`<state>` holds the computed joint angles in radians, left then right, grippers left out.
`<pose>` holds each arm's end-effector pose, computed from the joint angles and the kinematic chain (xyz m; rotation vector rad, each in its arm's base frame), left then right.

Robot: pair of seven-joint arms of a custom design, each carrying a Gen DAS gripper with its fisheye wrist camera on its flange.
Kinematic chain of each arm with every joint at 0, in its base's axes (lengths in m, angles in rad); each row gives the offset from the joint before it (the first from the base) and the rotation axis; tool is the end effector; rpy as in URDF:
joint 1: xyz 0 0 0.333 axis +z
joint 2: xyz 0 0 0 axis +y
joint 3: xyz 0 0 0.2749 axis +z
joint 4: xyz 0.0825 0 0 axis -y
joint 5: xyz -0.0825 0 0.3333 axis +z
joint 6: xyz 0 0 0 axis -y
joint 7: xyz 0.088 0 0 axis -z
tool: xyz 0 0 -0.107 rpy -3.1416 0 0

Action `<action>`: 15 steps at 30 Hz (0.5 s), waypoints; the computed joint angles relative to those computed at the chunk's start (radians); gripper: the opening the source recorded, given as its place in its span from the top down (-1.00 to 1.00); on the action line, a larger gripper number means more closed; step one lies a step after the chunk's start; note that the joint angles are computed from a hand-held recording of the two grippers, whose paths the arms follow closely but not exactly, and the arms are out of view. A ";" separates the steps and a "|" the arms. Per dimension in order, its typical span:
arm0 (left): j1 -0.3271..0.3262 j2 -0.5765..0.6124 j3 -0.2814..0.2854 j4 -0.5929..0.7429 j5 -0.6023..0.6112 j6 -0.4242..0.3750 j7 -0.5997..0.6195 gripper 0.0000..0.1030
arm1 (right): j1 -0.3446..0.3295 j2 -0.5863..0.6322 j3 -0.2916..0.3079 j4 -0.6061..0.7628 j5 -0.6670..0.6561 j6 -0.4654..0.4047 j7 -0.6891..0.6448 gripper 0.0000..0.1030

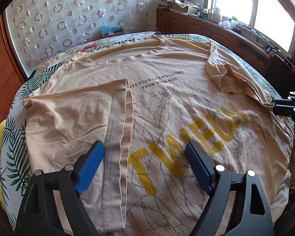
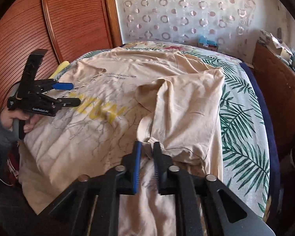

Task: Fold small clothes
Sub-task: 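Fold the gripped side inward over the shirt body with the right tool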

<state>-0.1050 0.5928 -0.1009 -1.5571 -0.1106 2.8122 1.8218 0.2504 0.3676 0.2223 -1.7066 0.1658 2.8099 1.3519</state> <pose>0.6704 -0.1203 0.3723 -1.5405 2.1513 -0.7462 0.5847 0.2687 0.4548 -2.0870 1.2236 -0.3931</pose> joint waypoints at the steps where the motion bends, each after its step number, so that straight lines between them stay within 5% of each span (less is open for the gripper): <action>1: 0.001 0.001 -0.001 0.001 -0.001 -0.002 0.000 -0.65 | 0.009 -0.005 -0.013 -0.005 -0.012 0.007 0.020 0.62; 5: -0.015 0.010 0.016 0.020 0.014 -0.004 -0.025 -0.65 | 0.013 -0.037 -0.031 -0.054 -0.034 0.066 0.068 0.31; 9: 0.041 0.008 -0.077 0.035 -0.061 0.013 0.051 -0.64 | 0.043 -0.101 -0.092 -0.161 -0.109 0.145 0.187 0.28; 15: 0.026 0.096 -0.130 0.221 -0.117 -0.092 0.135 -0.20 | 0.110 -0.117 -0.212 -0.201 -0.354 0.119 0.487 0.28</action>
<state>-0.0791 0.6884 -0.2306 -1.3358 -0.2277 2.7200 1.9569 0.3607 0.2504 0.0099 -1.9077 -0.1880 2.9290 1.8393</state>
